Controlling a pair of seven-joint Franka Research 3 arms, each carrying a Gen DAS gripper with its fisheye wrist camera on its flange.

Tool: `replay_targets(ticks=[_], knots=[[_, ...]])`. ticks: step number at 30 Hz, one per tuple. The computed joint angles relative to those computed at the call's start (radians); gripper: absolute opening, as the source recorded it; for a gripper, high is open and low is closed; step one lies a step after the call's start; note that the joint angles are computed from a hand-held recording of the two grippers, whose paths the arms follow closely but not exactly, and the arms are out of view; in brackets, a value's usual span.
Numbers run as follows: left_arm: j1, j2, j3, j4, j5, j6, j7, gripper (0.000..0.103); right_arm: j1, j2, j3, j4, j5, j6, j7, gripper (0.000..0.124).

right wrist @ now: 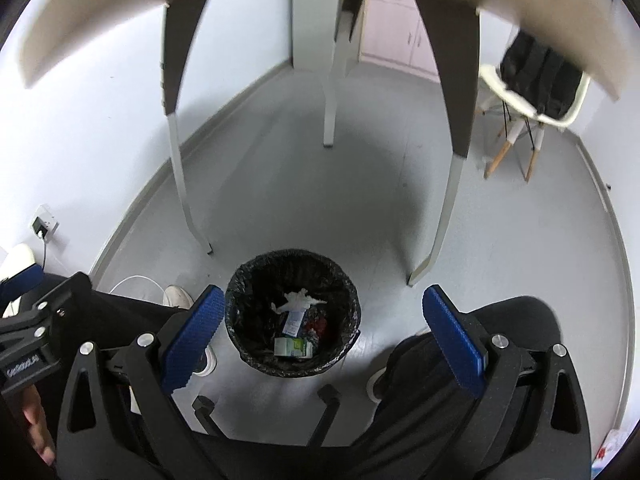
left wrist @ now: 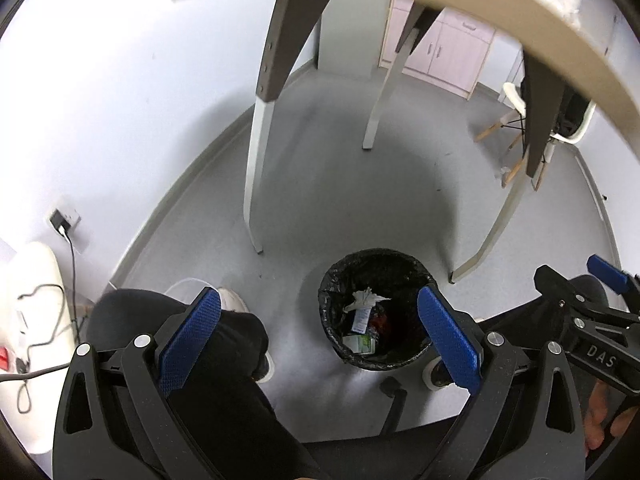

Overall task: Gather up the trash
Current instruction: 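Raise both open grippers from the bin back up to the table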

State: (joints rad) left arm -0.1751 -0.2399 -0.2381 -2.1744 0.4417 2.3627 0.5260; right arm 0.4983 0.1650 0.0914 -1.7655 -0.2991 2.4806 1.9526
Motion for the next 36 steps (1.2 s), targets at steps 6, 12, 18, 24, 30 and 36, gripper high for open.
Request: replay_targets(ticks=[6,12,18,24,30,36], knots=[[-0.004,-0.045,-0.012,0.018,0.016,-0.023,-0.002,0.097,-0.015,-0.092,0.012,-0.052,-0.019,0.033,-0.005,0.095],[-0.009,-0.075,-0.022,0.057,0.028,-0.042,0.008,0.097,-0.042,-0.143,0.035,-0.055,0.018,0.046,-0.058,0.095],[-0.008,-0.074,-0.038,0.127,0.049,-0.076,0.011,0.097,-0.066,-0.190,0.048,-0.059,0.046,0.062,-0.103,0.095],[-0.004,-0.019,-0.037,0.247,0.056,-0.110,0.020,0.097,-0.086,-0.187,0.053,0.012,0.071,0.047,-0.120,0.095],[0.002,0.083,-0.027,0.398,0.085,-0.128,0.027,0.097,-0.087,-0.116,0.041,0.141,0.075,0.027,-0.140,0.095],[-0.007,0.225,-0.002,0.578,0.126,-0.154,0.008,0.097,-0.069,0.039,-0.002,0.381,0.070,0.019,-0.164,0.095]])
